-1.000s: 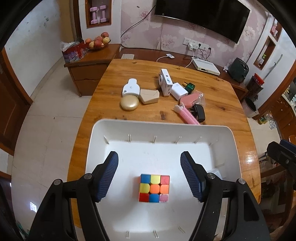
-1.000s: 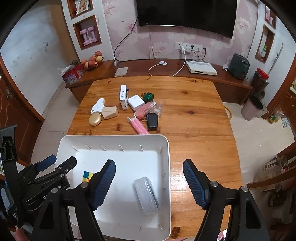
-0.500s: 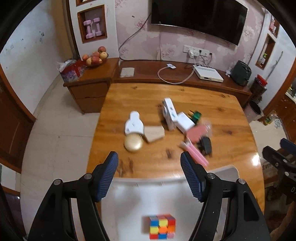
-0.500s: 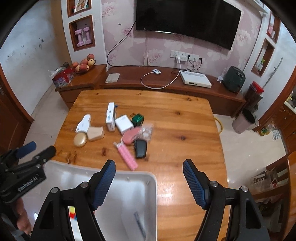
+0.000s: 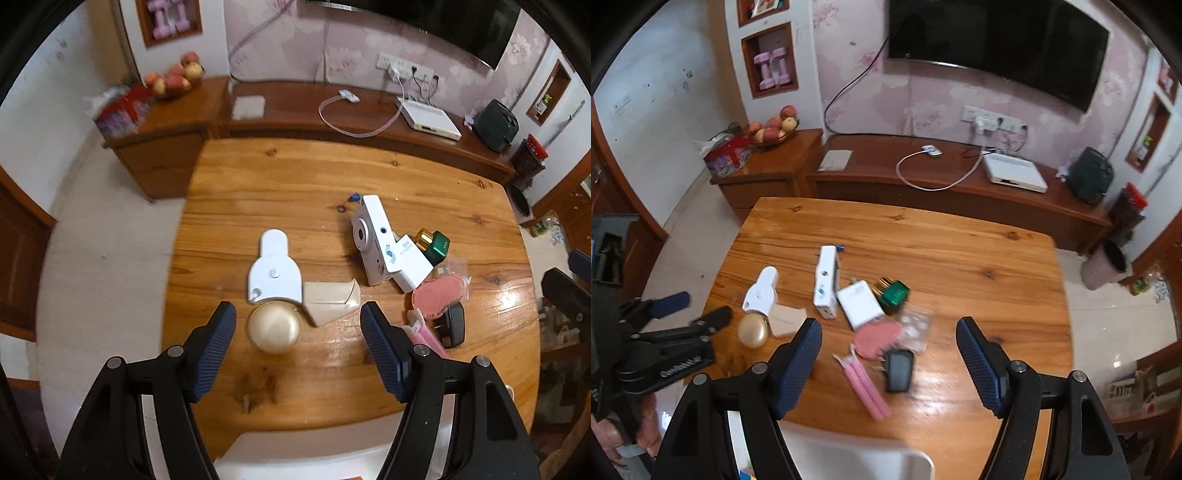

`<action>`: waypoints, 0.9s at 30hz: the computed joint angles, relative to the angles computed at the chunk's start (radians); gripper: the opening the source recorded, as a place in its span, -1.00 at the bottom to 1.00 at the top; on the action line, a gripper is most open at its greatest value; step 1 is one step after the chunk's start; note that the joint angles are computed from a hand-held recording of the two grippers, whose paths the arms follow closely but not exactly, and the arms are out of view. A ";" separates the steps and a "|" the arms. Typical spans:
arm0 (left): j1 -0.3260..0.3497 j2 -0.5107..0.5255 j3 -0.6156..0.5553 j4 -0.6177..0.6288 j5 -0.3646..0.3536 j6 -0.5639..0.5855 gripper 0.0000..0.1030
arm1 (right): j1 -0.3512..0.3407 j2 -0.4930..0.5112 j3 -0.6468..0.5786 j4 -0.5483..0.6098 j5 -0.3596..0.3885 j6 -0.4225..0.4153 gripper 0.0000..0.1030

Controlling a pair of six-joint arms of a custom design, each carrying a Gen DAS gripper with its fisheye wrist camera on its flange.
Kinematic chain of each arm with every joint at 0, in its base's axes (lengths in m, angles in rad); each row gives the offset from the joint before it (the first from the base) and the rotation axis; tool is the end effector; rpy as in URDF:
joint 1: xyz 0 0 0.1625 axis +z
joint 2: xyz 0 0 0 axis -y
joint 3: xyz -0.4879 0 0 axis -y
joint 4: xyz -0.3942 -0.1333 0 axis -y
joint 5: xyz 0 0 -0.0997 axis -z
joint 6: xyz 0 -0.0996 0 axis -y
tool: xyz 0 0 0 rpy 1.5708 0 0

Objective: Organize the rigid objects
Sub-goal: 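Grasp the white lens toy with the right tool while the left tool grasps the white stand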

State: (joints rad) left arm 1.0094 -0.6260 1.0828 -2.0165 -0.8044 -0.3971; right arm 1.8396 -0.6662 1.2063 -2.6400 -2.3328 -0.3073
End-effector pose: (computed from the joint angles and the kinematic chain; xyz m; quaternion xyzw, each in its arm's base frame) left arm -0.2802 -0.8256 0.2016 0.0782 0.9242 -0.1678 0.3341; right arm 0.2864 -0.7966 0.2494 0.1613 -0.8867 0.2358 0.3635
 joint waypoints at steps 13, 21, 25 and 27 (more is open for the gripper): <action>0.086 0.144 -0.235 0.184 -0.005 -0.045 0.42 | -0.049 0.247 -0.384 0.368 0.047 0.142 -0.06; 0.108 0.157 -0.255 0.201 -0.048 -0.068 0.42 | -0.071 0.330 -0.508 0.477 0.091 0.176 -0.12; 0.117 0.159 -0.258 0.224 -0.051 -0.083 0.42 | -0.067 0.363 -0.543 0.492 0.067 0.161 -0.21; 0.120 0.160 -0.258 0.226 -0.057 -0.086 0.42 | -0.066 0.385 -0.575 0.516 0.044 0.162 -0.39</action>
